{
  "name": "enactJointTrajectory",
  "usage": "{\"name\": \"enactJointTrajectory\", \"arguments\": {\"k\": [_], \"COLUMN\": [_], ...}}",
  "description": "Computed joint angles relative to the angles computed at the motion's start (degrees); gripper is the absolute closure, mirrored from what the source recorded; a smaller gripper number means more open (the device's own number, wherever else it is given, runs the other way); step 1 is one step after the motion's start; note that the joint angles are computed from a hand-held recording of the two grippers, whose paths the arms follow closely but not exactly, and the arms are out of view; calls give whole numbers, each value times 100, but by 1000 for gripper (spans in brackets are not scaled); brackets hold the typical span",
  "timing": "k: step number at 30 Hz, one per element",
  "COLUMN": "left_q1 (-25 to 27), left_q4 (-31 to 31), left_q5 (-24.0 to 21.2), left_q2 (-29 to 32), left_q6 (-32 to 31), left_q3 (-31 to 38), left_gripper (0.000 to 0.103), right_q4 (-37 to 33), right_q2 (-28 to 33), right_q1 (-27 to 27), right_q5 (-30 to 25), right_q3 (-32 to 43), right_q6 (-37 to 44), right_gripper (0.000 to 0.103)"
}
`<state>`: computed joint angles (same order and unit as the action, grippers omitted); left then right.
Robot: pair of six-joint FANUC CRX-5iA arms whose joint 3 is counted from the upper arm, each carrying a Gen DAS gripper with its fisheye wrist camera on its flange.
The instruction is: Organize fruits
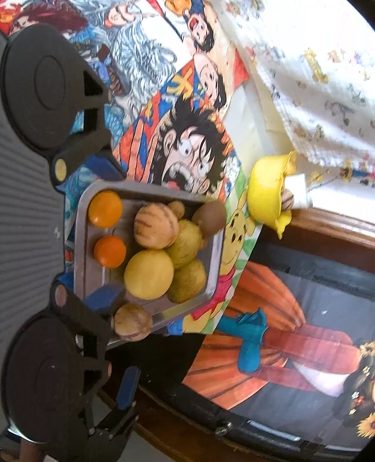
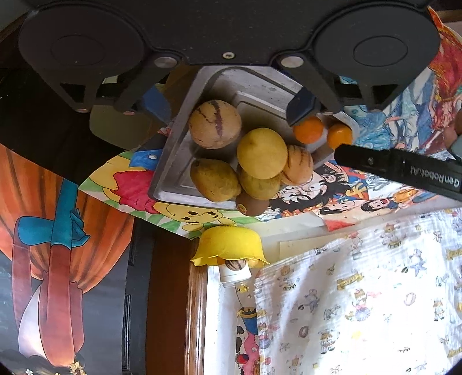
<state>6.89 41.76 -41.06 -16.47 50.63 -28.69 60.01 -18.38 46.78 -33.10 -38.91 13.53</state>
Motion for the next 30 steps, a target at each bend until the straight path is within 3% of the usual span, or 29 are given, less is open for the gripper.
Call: {"name": "enactJointTrajectory", "arguments": {"k": [4, 13, 18, 30], "left_q1": [107, 428, 762, 1533], "left_q4": [-97, -214, -65, 876], "left_q5": [67, 212, 173, -12], "left_q2": [-56, -276, -479, -1077], "left_q6": [128, 26, -419, -2205], "left_q3": [8, -141, -368, -1092], "left_gripper": [4, 1, 1, 1], "right_q4": [105, 594, 767, 804], "right_q2": [23, -17, -3, 125], "right_q1": [71, 417, 779, 1697], "right_q5": [-66, -428, -873, -1811], "right_q3": [19, -3, 13, 158], "right_q6": [-158, -1045, -1498, -2142], "right_gripper": [6, 1, 1, 1]}}
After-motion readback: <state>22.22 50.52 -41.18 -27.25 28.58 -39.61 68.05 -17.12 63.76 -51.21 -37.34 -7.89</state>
